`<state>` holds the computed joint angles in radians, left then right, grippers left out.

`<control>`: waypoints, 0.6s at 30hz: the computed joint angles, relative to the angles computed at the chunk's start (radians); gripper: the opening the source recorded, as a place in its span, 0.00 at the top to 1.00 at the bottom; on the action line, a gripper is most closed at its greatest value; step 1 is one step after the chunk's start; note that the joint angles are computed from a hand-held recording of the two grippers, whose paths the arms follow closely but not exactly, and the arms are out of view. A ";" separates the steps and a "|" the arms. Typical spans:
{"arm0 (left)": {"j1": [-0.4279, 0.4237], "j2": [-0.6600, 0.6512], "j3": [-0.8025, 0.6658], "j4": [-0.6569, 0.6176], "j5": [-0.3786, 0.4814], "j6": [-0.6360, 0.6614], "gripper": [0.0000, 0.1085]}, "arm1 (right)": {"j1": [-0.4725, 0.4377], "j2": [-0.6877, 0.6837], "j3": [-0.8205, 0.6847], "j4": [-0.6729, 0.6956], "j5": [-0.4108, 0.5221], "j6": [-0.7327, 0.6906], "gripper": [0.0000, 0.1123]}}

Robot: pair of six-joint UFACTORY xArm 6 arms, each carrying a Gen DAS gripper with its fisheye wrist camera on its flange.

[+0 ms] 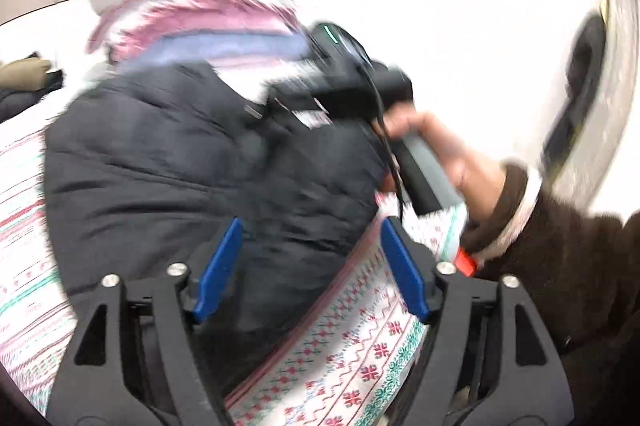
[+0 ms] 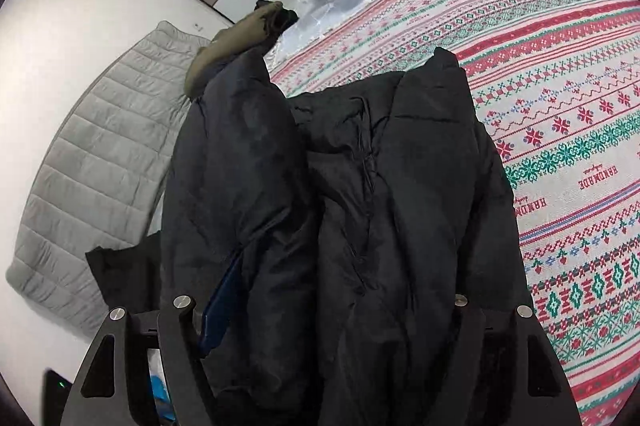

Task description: Fold large clothes

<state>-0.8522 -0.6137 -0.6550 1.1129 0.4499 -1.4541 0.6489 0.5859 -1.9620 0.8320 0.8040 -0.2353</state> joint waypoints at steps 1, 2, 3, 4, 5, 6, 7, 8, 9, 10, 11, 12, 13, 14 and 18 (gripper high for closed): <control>-0.014 -0.038 0.019 0.030 0.049 -0.046 0.26 | -0.006 -0.015 0.028 0.017 -0.001 -0.024 0.33; -0.031 -0.071 0.034 0.049 0.109 -0.084 0.26 | -0.015 -0.018 0.033 0.024 0.007 -0.041 0.33; -0.043 -0.102 0.047 0.060 0.185 -0.121 0.26 | -0.021 -0.018 0.035 0.027 0.020 -0.054 0.33; -0.035 -0.106 0.048 0.056 0.218 -0.137 0.26 | -0.028 -0.018 0.034 0.030 0.043 -0.070 0.33; 0.014 -0.079 0.029 0.037 0.210 -0.123 0.26 | -0.037 -0.023 0.039 0.033 0.068 -0.087 0.33; 0.041 -0.072 0.033 0.003 0.202 -0.105 0.26 | -0.050 -0.041 0.059 0.038 0.097 -0.102 0.33; 0.075 -0.047 0.028 -0.055 0.173 -0.055 0.26 | -0.054 -0.029 0.037 0.034 0.116 -0.090 0.33; 0.075 -0.038 0.038 -0.092 0.166 -0.029 0.26 | -0.062 -0.018 0.010 0.030 0.151 -0.069 0.33; 0.077 0.005 0.020 -0.125 0.173 0.013 0.26 | -0.072 -0.012 -0.017 0.034 0.191 -0.047 0.33; 0.078 0.037 -0.003 -0.131 0.194 0.045 0.26 | -0.079 -0.016 -0.021 0.050 0.208 -0.049 0.33; 0.060 0.076 -0.031 -0.121 0.236 0.073 0.25 | -0.085 -0.025 -0.016 0.084 0.215 -0.069 0.33; 0.053 0.109 -0.054 -0.112 0.254 0.089 0.24 | -0.085 -0.029 -0.017 0.106 0.213 -0.081 0.33; 0.044 0.120 -0.060 -0.106 0.264 0.092 0.22 | -0.082 -0.027 -0.026 0.116 0.211 -0.084 0.33; 0.035 0.144 -0.075 -0.100 0.273 0.090 0.22 | -0.075 -0.019 -0.041 0.102 0.208 -0.070 0.33; 0.006 0.190 -0.112 -0.088 0.331 0.116 0.21 | -0.001 0.024 -0.089 -0.145 0.097 0.046 0.44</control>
<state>-0.8460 -0.4236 -0.7666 1.0252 0.7812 -1.3378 0.6477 0.6101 -2.0513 0.6866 0.9006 -0.1894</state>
